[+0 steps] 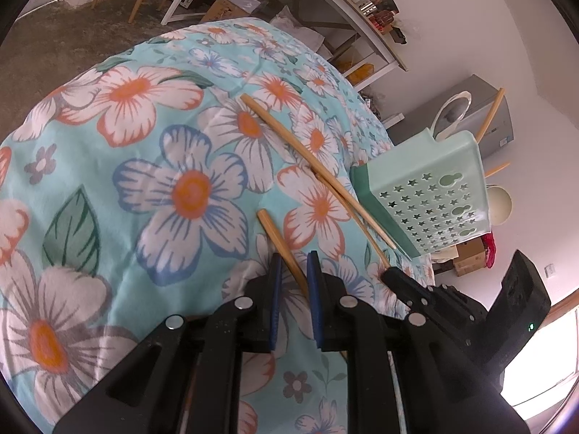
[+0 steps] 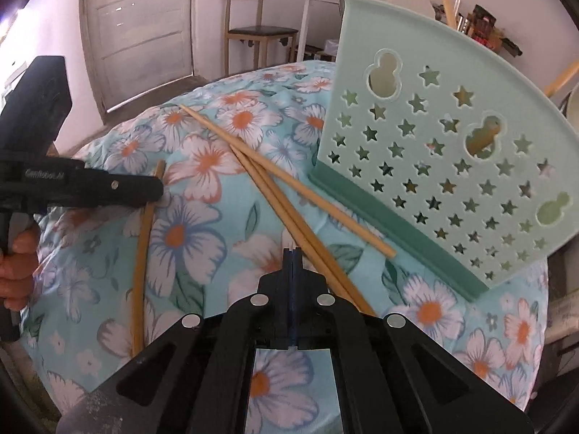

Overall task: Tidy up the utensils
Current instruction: 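Move the right tool to the chopsticks and grasp one, then lift both held chopsticks up over the basket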

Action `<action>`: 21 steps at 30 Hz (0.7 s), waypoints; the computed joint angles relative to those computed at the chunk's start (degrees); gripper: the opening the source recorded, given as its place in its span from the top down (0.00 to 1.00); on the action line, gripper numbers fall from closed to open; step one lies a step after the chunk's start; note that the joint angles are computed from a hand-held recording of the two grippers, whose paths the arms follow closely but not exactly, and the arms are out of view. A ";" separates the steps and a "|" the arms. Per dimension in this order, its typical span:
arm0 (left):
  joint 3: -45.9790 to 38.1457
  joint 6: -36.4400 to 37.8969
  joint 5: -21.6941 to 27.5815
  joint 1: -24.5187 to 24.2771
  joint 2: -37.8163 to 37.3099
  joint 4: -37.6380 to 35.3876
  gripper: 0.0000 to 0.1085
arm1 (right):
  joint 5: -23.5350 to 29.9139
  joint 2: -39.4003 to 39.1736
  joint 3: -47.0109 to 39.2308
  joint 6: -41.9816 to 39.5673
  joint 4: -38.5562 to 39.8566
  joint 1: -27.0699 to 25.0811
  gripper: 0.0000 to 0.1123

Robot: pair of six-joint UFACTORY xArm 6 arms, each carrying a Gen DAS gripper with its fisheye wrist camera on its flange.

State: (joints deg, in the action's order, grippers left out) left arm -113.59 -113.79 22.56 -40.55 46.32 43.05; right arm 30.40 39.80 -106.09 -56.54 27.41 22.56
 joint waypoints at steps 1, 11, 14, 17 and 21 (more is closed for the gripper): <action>-0.08 0.03 0.04 0.00 0.05 0.00 0.87 | -0.52 -0.46 0.77 -0.23 -0.42 0.02 1.00; -0.11 0.08 -0.09 0.04 0.07 -0.22 0.87 | 5.70 7.94 -12.32 7.65 -4.49 -0.27 0.85; -0.23 0.15 -0.21 0.05 0.17 -0.26 0.87 | 9.03 8.47 -14.82 7.75 -1.54 -0.95 0.96; -0.38 0.16 -0.06 0.03 0.26 -0.18 0.87 | 9.32 5.77 -11.38 6.39 0.01 -1.32 0.97; -0.67 0.31 0.07 -0.01 0.42 -0.32 0.87 | 9.12 -0.08 -3.32 2.94 3.44 -2.07 0.97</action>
State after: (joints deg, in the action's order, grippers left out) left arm -114.26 -113.47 22.63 -40.56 46.74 42.73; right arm 39.52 39.71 -109.41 -53.60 30.85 20.49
